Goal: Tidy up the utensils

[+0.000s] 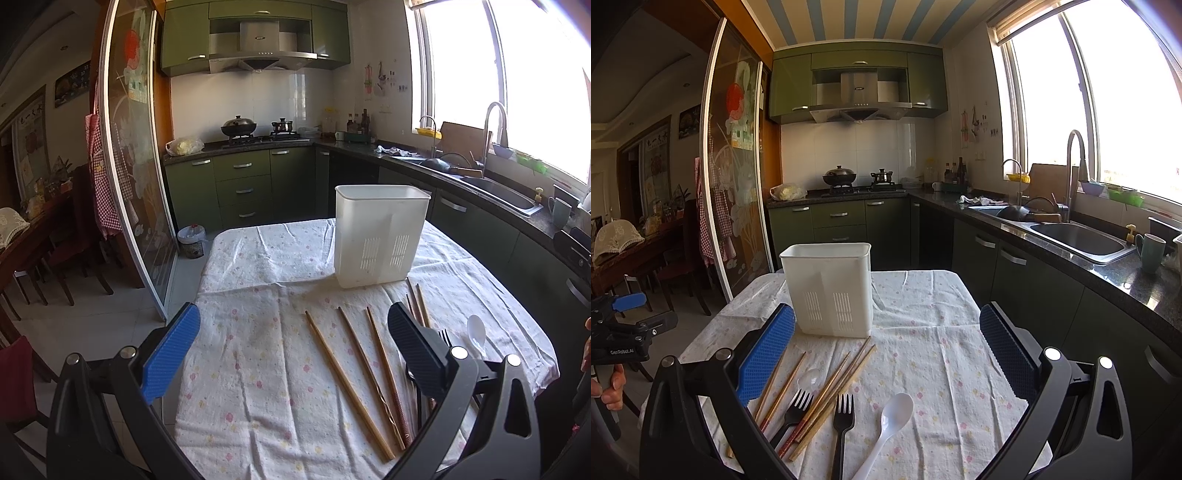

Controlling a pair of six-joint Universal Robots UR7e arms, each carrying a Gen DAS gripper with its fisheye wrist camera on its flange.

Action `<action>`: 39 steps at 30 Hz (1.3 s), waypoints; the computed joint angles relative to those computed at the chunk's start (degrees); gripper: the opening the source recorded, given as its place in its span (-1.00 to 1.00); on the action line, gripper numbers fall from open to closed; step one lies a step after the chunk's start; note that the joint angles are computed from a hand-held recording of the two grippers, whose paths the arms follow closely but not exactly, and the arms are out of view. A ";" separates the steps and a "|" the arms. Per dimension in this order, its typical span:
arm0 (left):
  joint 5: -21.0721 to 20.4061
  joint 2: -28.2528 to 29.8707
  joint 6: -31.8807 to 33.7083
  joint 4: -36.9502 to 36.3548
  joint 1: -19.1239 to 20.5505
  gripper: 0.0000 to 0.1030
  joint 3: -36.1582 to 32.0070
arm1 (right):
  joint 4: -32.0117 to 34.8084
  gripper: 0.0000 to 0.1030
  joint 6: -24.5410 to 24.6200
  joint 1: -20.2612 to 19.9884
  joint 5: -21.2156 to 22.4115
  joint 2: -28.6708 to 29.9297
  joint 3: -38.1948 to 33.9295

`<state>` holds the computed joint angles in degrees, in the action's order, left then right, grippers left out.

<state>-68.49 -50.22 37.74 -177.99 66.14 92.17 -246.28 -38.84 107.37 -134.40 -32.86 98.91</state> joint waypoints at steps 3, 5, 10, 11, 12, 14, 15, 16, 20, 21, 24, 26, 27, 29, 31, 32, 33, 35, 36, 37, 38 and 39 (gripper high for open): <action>-0.03 0.07 -0.13 1.05 -0.01 0.88 -0.22 | 0.79 0.92 0.48 -0.16 -0.39 0.18 -0.14; 0.37 0.23 -0.24 3.05 -0.23 0.88 -0.79 | 2.01 0.92 1.11 -0.50 -0.68 0.05 -0.11; 2.23 1.45 -3.35 17.21 -1.22 0.88 -5.40 | 12.97 0.92 6.65 -1.74 -4.17 -2.51 0.77; 2.06 2.00 -5.32 22.29 -1.29 0.88 -7.46 | 16.51 0.92 8.74 -2.17 -4.67 -3.47 1.26; 1.86 2.61 -7.40 27.24 -1.34 0.88 -9.49 | 20.58 0.92 11.09 -2.73 -4.68 -4.80 2.10; 1.72 4.23 -11.24 37.05 -1.62 0.88 -13.70 | 27.92 0.92 15.45 -3.86 -4.20 -7.13 3.44; 0.91 5.05 -12.45 40.87 -1.69 0.88 -15.25 | 30.32 0.92 16.95 -4.27 -4.00 -8.02 3.95; -0.02 5.87 -13.84 45.35 -1.80 0.88 -17.12 | 32.07 0.92 18.01 -4.56 -3.87 -8.71 4.34; -3.36 10.24 -19.85 62.96 -2.04 0.88 -24.79 | 33.86 0.92 18.78 -5.02 -5.08 -9.84 5.15; -3.94 11.17 -21.15 66.49 -2.10 0.88 -25.99 | 33.91 0.92 18.96 -5.07 -5.17 -10.12 5.47; -5.01 14.56 -24.92 77.68 -2.02 0.88 -30.97 | 34.43 0.92 19.96 -5.30 -5.43 -10.89 6.37; -4.64 16.21 -27.50 80.80 -1.95 0.78 -32.50 | 35.25 0.92 20.93 -5.51 -5.51 -11.44 6.99; -4.04 16.64 -28.65 81.88 -1.99 0.71 -32.87 | 35.62 0.92 21.39 -5.67 -5.38 -11.62 7.28; -3.39 17.41 -29.89 83.62 -2.18 0.36 -33.43 | 36.38 0.92 22.04 -5.80 -5.30 -12.01 7.75; -2.31 18.33 -30.68 84.57 -2.30 0.17 -34.21 | 36.69 0.92 22.63 -6.04 -5.19 -12.23 8.06; -1.57 18.67 -30.99 84.89 -2.39 0.07 -34.43 | 36.88 0.92 22.91 -6.11 -5.06 -12.31 8.16; -0.88 19.08 -31.33 85.25 -2.40 0.03 -34.78 | 36.97 0.92 23.03 -6.16 -4.93 -12.38 8.24; 1.19 19.93 -31.70 85.79 -2.43 -0.17 -35.56 | 37.11 0.92 23.05 -6.10 -5.04 -12.45 8.29; 2.45 20.17 -31.76 85.71 -2.47 -0.27 -35.72 | 37.18 0.92 23.03 -6.01 -5.11 -12.46 8.25; 3.81 20.44 -31.81 85.43 -2.64 -0.43 -35.70 | 37.02 0.92 22.89 -6.00 -5.03 -12.33 8.16; 5.02 20.62 -31.67 85.07 -2.84 -0.50 -35.54 | 37.07 0.92 22.84 -5.97 -4.98 -12.36 8.15; 6.08 20.80 -31.37 84.70 -2.99 -0.52 -35.44 | 37.01 0.92 22.67 -5.94 -4.98 -12.32 8.11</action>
<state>-62.41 -29.42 6.37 -93.30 63.15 56.74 -209.27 -16.17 101.44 -139.37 -45.18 107.02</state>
